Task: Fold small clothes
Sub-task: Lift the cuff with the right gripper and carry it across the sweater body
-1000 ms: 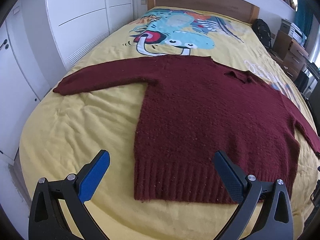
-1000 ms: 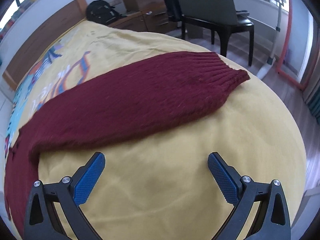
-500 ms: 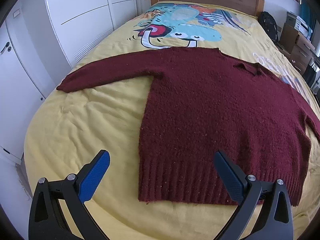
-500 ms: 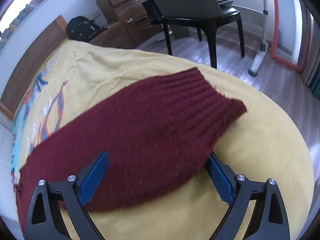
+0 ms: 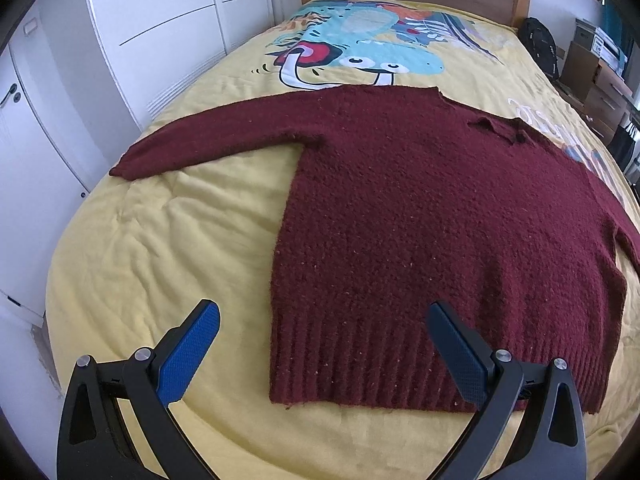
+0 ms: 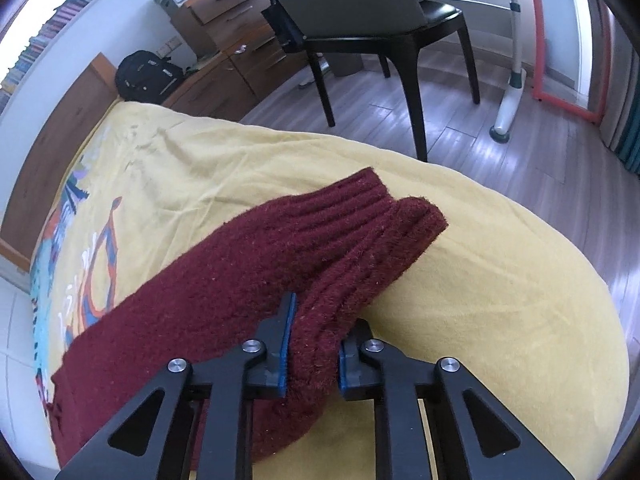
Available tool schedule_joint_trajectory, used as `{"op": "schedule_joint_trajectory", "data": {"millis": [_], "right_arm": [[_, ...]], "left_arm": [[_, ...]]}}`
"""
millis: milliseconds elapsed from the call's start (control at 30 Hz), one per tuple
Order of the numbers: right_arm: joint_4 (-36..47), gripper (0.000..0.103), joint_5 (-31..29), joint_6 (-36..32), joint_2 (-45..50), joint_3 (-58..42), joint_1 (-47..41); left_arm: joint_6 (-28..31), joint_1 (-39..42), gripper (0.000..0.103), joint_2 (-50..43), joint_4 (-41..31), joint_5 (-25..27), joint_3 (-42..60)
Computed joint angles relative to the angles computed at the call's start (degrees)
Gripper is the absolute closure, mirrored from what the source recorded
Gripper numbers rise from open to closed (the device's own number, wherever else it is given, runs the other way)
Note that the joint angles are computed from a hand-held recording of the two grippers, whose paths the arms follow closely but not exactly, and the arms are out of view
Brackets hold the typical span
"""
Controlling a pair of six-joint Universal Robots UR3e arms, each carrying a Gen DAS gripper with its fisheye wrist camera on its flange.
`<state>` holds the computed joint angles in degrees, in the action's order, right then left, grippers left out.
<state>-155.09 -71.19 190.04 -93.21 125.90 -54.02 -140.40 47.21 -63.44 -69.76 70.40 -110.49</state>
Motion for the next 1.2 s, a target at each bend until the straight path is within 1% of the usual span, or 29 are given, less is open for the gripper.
{"op": "schedule_joint_trajectory", "data": {"millis": [167, 300, 533, 800, 933, 1033, 1200], "right_arm": [[2.08, 0.09, 1.85, 0.11, -0.89, -1.5, 0.72], [4.75, 0.091, 2.89, 1.08, -1.45, -4.4, 2.88], [7.52, 0.092, 3.26, 6.38, 1.63, -13.09, 12.01], [8.18, 0.092, 1.06, 13.86, 11.92, -27.1, 28.3], [9.1, 0.092, -0.04, 17.31, 17.67, -34.78, 35.55], [10.54, 0.092, -1.14, 19.77, 23.25, -42.38, 41.39], [15.29, 0.092, -3.4, 22.8, 32.85, -57.05, 49.91]], "left_arm": [[0.33, 0.46, 0.001, 0.27, -0.22, -0.76, -0.03], [0.61, 1.55, 0.001, 0.28, -1.05, -1.69, 0.59], [3.07, 5.64, 0.001, 0.78, -4.73, -4.9, 2.11], [7.17, 10.86, 0.001, 0.46, -8.39, -8.21, 3.71], [10.04, 14.89, 0.001, 0.02, -11.32, -10.17, 4.86], [11.89, 17.03, 0.001, -0.5, -12.26, -10.86, 5.23], [14.98, 20.42, 0.001, -1.5, -13.67, -11.97, 5.87]]}}
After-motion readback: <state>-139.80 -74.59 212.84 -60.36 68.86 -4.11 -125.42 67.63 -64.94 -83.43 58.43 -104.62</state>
